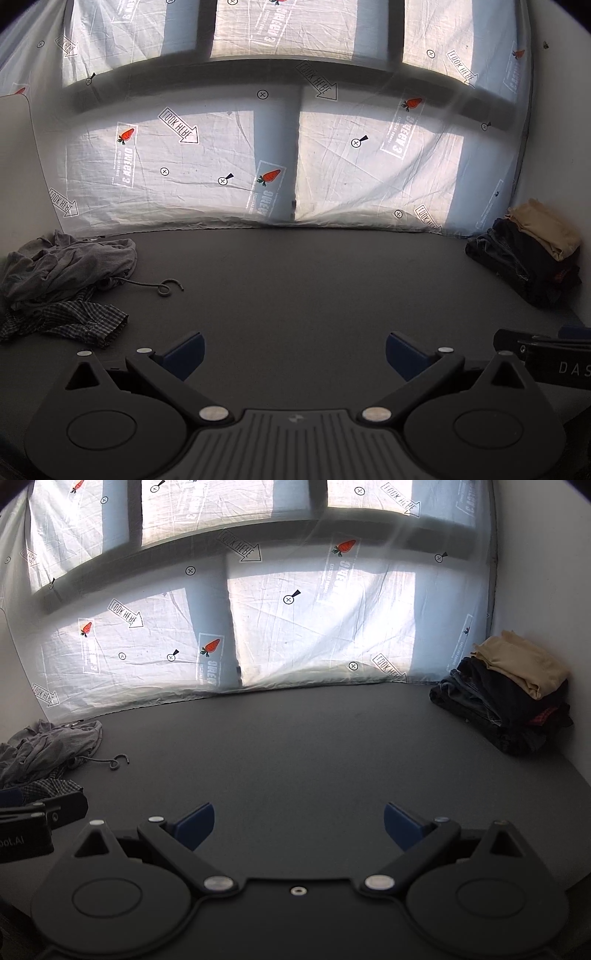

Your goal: Fold clothes

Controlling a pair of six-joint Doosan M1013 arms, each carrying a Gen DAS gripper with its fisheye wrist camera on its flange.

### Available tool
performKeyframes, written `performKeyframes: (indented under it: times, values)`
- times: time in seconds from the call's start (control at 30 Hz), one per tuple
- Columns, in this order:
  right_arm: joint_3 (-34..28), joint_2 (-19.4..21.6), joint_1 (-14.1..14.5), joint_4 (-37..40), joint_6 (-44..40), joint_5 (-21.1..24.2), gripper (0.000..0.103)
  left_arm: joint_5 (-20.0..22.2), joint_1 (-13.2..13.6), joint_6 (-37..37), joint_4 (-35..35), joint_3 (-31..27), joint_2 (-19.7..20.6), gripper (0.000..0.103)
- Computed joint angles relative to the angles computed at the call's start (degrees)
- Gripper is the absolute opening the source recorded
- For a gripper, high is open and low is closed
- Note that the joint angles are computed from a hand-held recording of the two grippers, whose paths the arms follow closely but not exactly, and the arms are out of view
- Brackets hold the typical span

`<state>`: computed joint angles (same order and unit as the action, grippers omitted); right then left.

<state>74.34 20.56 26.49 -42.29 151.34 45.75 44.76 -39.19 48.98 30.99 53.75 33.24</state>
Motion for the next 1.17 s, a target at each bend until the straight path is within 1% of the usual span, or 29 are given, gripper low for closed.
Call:
performKeyframes:
  times: [0.1,0.17,0.3,0.4,0.6,0.87,1.17]
  values:
    - [1.7,-0.8,2.1,-3.8,5.0,2.3,0.1,-0.7,0.1,-0.1,-0.3,3.4,-1.9,0.103]
    - [2.7,-1.2,3.3,-5.6,7.4,3.1,0.1,0.0,0.1,-0.5,0.4,4.6,-2.4,0.103]
    - [3.9,-1.8,4.3,-3.9,6.8,1.9,0.101,1.7,0.1,-0.9,2.2,6.2,-3.3,0.103]
    - [3.5,-1.4,5.1,-4.1,5.6,2.5,0.101,1.5,0.2,-0.9,2.5,7.4,-4.1,0.103]
    - [2.5,-0.8,6.3,-6.2,5.3,3.2,0.101,0.4,0.4,-1.0,1.9,9.6,-5.5,0.103]
    - [2.0,-0.5,7.0,-7.1,5.7,4.2,0.101,-1.2,1.0,-1.4,0.2,11.6,-6.6,0.103]
    - [1.5,-0.3,7.4,-7.7,5.3,4.6,0.101,-2.0,1.1,-2.9,1.4,12.7,-7.3,0.103]
